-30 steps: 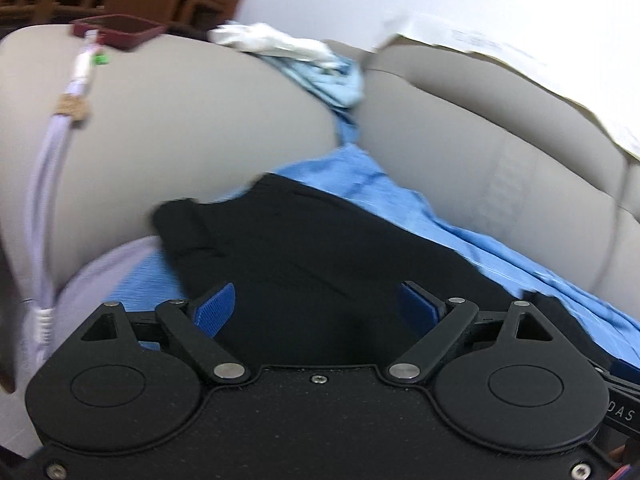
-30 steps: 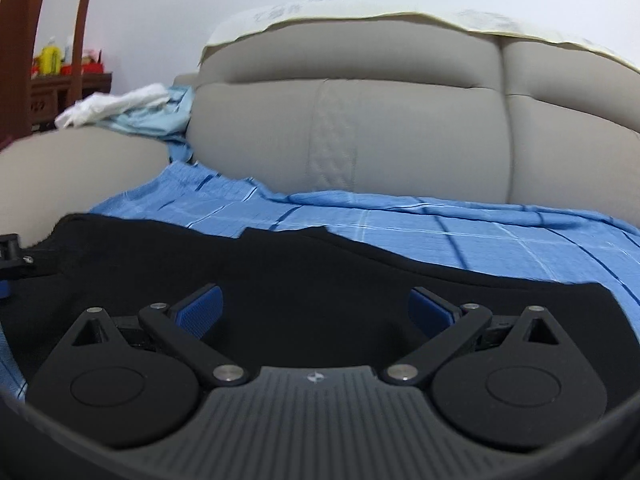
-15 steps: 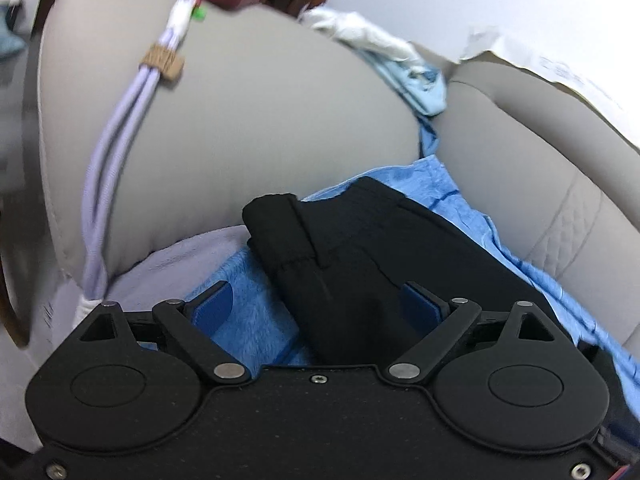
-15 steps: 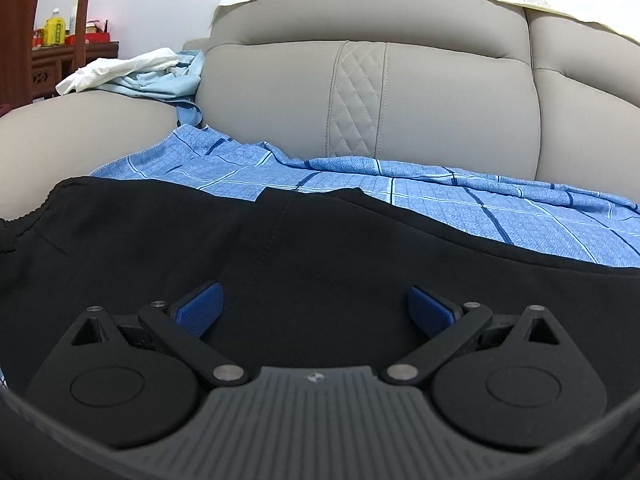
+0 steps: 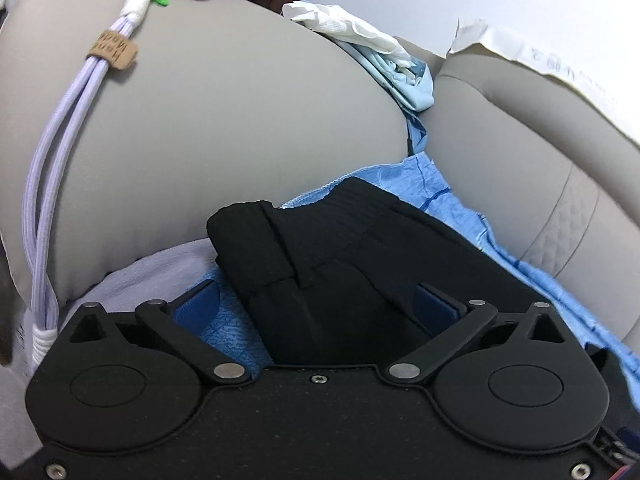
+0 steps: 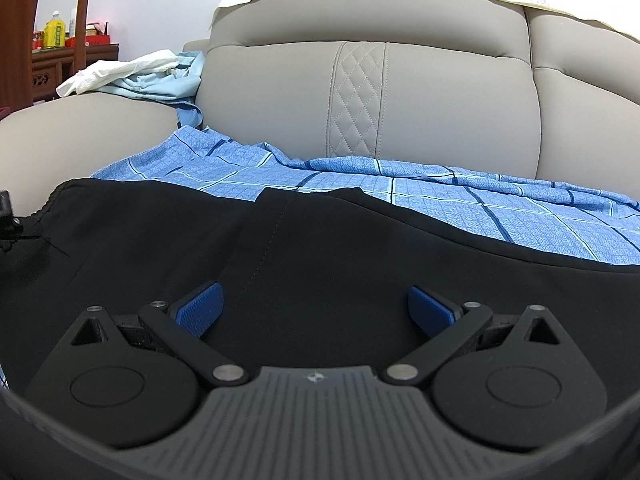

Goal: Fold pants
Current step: 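Grasp the trouser waistband corner with the left gripper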

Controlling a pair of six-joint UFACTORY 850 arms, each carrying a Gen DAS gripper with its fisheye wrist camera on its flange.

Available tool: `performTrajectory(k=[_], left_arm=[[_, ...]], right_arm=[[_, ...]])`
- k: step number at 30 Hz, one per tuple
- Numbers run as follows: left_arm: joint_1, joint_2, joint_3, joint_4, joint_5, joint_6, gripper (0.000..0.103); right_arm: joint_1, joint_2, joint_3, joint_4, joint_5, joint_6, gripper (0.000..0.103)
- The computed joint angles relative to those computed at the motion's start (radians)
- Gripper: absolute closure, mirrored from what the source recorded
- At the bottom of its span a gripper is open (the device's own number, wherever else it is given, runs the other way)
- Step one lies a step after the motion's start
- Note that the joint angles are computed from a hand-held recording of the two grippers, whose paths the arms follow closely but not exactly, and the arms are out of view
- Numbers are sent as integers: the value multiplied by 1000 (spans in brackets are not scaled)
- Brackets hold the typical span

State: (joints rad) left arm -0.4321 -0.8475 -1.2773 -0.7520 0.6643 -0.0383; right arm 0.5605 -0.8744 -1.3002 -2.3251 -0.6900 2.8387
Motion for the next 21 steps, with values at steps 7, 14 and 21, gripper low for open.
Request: performTrajectory(k=[7, 14, 21], left_arm=[[12, -5, -21, 37, -36, -25, 4], [-24, 8, -19, -153, 17, 133, 48], [-115, -62, -94, -308, 203, 609, 51]], right_arm=[[0, 1, 2, -1, -1, 1, 0], [0, 2, 6, -7, -2, 5, 0], [-1, 3, 5, -4, -2, 2, 0]])
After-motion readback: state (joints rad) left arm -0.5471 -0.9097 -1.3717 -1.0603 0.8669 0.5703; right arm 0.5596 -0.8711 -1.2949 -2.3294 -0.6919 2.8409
